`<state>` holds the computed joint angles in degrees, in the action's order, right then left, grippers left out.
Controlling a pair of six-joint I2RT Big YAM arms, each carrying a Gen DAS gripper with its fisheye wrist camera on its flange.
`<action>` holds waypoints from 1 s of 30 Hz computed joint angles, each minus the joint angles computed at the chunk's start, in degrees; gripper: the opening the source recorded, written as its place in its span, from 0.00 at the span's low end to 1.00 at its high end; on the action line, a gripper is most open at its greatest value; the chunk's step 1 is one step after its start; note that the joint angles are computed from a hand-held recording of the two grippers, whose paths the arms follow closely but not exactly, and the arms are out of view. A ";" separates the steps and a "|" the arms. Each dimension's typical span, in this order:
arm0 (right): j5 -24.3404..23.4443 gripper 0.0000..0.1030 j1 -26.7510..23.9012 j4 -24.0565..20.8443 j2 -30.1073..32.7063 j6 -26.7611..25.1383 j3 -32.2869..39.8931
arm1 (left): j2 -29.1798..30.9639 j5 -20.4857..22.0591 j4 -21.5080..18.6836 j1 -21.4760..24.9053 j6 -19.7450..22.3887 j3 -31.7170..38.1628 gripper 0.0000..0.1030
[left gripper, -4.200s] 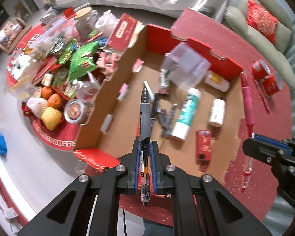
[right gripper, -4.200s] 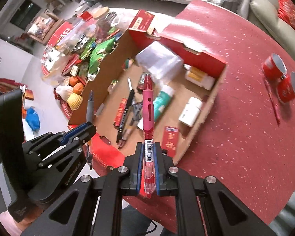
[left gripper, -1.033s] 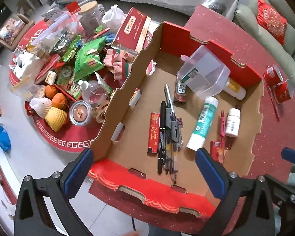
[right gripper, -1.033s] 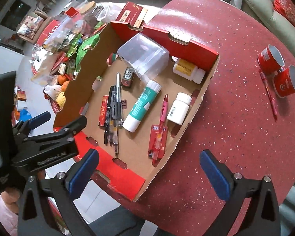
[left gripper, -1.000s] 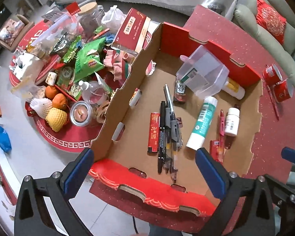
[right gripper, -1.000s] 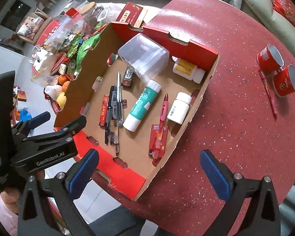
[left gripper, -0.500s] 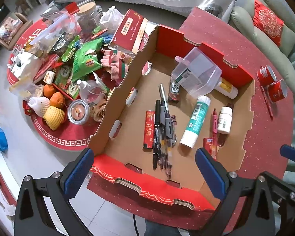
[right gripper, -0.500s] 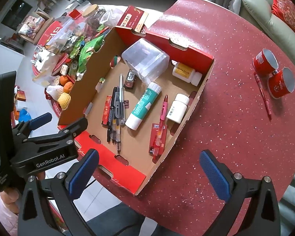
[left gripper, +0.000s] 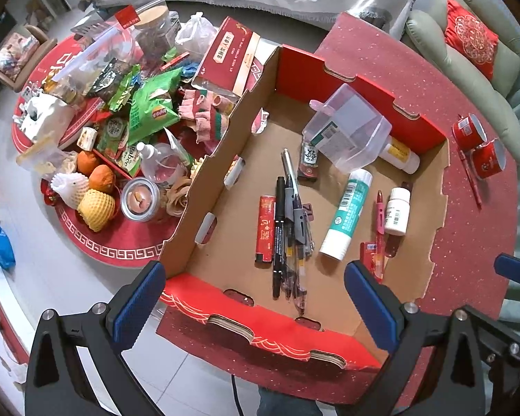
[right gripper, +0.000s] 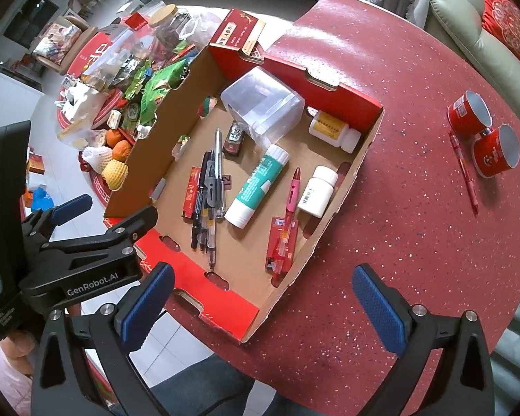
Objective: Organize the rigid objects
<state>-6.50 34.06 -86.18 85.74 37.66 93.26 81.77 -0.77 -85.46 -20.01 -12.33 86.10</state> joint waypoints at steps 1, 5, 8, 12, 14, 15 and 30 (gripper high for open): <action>-0.05 1.00 -0.02 -0.03 0.00 -0.04 0.01 | -0.12 -0.08 -0.02 -0.01 -0.23 -0.05 1.00; -0.08 1.00 -0.03 -0.04 -0.02 -0.17 0.01 | -0.02 0.40 -0.03 0.21 0.11 0.06 1.00; -0.04 1.00 -0.03 -0.10 0.00 -0.19 0.05 | 0.18 0.54 -0.05 0.51 0.76 0.34 1.00; -0.18 1.00 -0.01 -0.09 0.04 0.01 -0.03 | 0.18 0.60 -0.14 0.52 0.72 0.37 1.00; -0.05 1.00 0.05 0.00 -0.08 0.17 -0.15 | 0.15 0.50 -0.15 0.45 0.73 0.34 1.00; -0.04 1.00 0.06 0.02 -0.10 0.24 -0.18 | 0.13 0.33 -0.13 0.42 0.72 0.34 1.00; -0.20 1.00 0.53 0.44 -0.10 0.63 -0.15 | 0.72 -0.09 -0.60 0.07 2.12 0.85 1.00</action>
